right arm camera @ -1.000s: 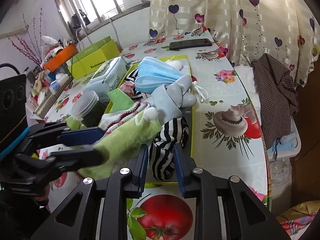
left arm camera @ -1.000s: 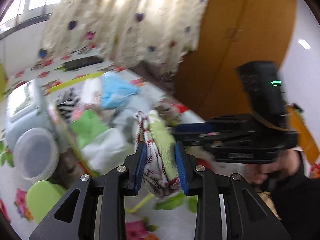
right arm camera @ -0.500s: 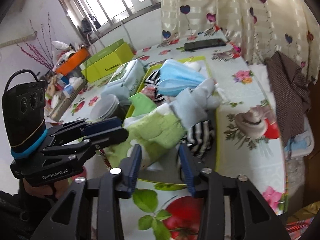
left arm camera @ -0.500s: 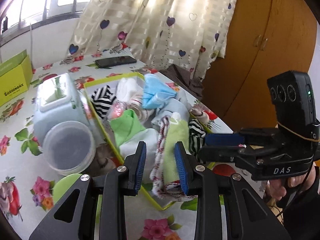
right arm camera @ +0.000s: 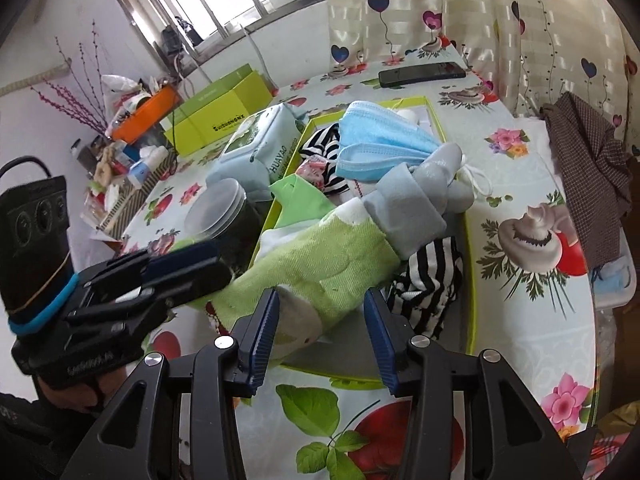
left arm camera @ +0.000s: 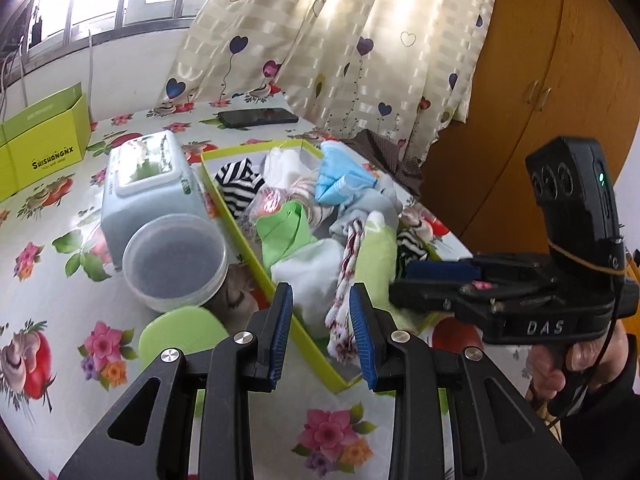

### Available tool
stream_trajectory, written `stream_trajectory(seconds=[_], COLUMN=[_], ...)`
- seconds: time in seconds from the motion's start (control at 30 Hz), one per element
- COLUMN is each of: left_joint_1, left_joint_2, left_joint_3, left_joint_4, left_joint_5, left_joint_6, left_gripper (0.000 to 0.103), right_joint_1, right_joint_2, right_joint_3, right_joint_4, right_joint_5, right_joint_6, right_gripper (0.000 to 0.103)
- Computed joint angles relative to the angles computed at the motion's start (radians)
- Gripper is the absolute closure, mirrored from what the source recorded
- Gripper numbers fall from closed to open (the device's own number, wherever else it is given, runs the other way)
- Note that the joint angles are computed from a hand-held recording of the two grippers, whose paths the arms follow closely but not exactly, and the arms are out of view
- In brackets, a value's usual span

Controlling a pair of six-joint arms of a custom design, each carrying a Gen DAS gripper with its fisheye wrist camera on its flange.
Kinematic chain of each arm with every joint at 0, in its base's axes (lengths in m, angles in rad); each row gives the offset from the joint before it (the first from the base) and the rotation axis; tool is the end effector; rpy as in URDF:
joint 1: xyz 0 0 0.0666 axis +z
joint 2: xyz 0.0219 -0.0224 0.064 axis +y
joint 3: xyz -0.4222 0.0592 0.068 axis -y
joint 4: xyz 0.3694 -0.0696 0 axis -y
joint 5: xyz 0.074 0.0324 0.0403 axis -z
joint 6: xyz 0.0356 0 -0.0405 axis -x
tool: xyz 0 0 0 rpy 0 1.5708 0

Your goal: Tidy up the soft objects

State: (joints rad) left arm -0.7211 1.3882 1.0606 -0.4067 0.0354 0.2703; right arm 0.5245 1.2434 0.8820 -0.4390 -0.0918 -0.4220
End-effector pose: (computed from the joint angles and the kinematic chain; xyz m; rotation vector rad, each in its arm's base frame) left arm 0.3317 -0.2938 0.3657 0.5472 2.3031 -0.5373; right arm 0.3207 0.1888 0.3429 -0.1703 2.4340 0.5506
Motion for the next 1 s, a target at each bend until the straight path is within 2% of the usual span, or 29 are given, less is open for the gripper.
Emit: stream_trajectory(seconds=[0.27,0.5,1.0], left_joint_1=[-0.014,-0.024,-0.019], left_joint_2=[0.018,0.023,-0.042], left_joint_3=[0.008,0.012,-0.012], left_joint_4=[-0.054,-0.075,-0.039], left_joint_5=[-0.052,-0.075,-0.080], left_joint_6=[-0.007,-0.014,0.015], left_gripper=[0.072,0.072,0.072], right_joint_1=[0.012,0.047,0.108], right_joint_2=[0.035,0.053,-0.010], right_joint_3=[0.022,0.049,0.048], right_joint_4=[-0.018,-0.038,-0.083], right_joint_5=[0.038,0.160,0.293], right_joint_6=[0.009,0.035,0.038], right_gripper=[0.060,0.060,0.058])
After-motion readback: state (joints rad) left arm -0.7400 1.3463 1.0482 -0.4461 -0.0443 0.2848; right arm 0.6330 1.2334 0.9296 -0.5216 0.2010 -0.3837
